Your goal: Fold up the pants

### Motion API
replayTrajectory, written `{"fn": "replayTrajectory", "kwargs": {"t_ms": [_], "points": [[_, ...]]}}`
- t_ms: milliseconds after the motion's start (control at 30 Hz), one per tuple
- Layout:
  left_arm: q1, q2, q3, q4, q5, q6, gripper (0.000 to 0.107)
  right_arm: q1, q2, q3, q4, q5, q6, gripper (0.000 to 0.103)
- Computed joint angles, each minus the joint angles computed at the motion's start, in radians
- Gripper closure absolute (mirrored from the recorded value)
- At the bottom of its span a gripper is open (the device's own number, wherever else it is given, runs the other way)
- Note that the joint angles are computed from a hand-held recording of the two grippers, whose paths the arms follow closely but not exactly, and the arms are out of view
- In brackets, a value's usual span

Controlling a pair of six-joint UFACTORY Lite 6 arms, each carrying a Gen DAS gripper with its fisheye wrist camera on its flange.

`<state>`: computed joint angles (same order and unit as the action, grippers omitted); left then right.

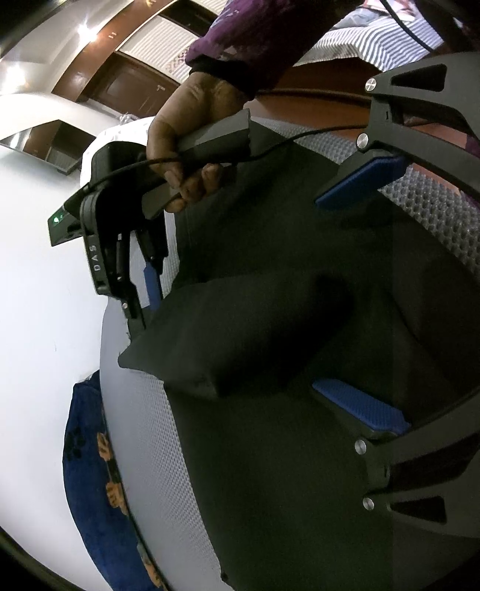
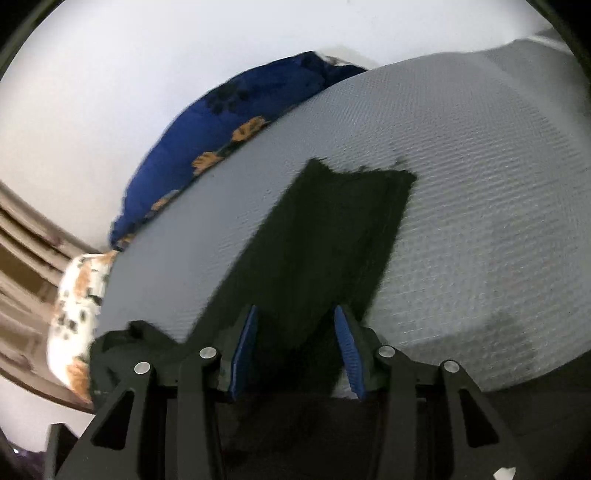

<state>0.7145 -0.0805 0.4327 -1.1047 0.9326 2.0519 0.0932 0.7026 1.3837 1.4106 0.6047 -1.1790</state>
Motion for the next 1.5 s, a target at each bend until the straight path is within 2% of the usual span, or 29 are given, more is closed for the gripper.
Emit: {"fn": "replayTrajectory", "kwargs": {"t_ms": [67, 167, 267, 467, 567, 667, 700, 800, 900, 933, 967, 1000, 1033, 1067, 1167, 1300, 1500], "points": [[-0.001, 0.002, 0.001, -0.001, 0.0, -0.001, 0.014, 0.028, -0.007, 0.002, -0.001, -0.028, -0.014, 0.061], [0.003, 0.005, 0.002, 0.0, 0.004, 0.0, 0.014, 0.027, 0.032, 0.043, 0.038, 0.008, -0.042, 0.061], [0.005, 0.012, 0.004, -0.004, 0.008, 0.006, 0.013, 0.025, 0.088, 0.12, 0.015, -0.002, 0.021, 0.061], [0.008, 0.022, 0.004, -0.006, 0.014, 0.015, 0.012, -0.049, 0.238, 0.287, 0.075, 0.11, 0.131, 0.061], [0.015, 0.032, 0.008, -0.006, 0.02, 0.021, 0.012, -0.075, 0.195, 0.232, 0.123, 0.124, 0.099, 0.061], [0.015, 0.041, 0.012, -0.007, 0.024, 0.023, 0.011, -0.094, 0.174, 0.192, 0.083, 0.136, 0.123, 0.062], [0.014, 0.041, 0.012, -0.008, 0.024, 0.023, 0.011, -0.108, 0.176, 0.174, 0.105, 0.167, 0.106, 0.062], [0.014, 0.044, 0.015, -0.009, 0.024, 0.023, 0.011, -0.134, 0.213, 0.179, 0.137, 0.264, 0.098, 0.061], [0.014, 0.045, 0.014, -0.01, 0.023, 0.026, 0.011, -0.115, 0.231, 0.204, 0.147, 0.256, 0.083, 0.062], [0.014, 0.046, 0.014, -0.011, 0.024, 0.027, 0.011, -0.104, 0.238, 0.222, 0.134, 0.241, 0.09, 0.063], [0.015, 0.048, 0.014, -0.011, 0.026, 0.028, 0.011, -0.096, 0.243, 0.239, 0.116, 0.222, 0.103, 0.073], [0.015, 0.055, 0.02, -0.01, 0.029, 0.027, 0.011, -0.082, 0.261, 0.28, 0.073, 0.195, 0.15, 0.089], [0.016, 0.061, 0.025, -0.008, 0.033, 0.024, 0.01, -0.078, 0.27, 0.298, 0.048, 0.181, 0.177, 0.097], [0.018, 0.069, 0.031, -0.006, 0.039, 0.023, 0.01, -0.074, 0.264, 0.291, 0.046, 0.165, 0.18, 0.096], [0.036, 0.09, 0.044, 0.003, 0.064, 0.021, 0.01, -0.095, 0.152, 0.143, 0.146, 0.151, 0.059, 0.097], [0.05, 0.097, 0.053, 0.006, 0.079, 0.008, 0.012, -0.192, -0.132, -0.214, 0.292, 0.181, -0.111, 0.097], [0.117, 0.069, 0.051, 0.019, 0.101, -0.053, 0.012, -0.426, -0.573, -0.647, 0.233, 0.26, -0.124, 0.097]]}}
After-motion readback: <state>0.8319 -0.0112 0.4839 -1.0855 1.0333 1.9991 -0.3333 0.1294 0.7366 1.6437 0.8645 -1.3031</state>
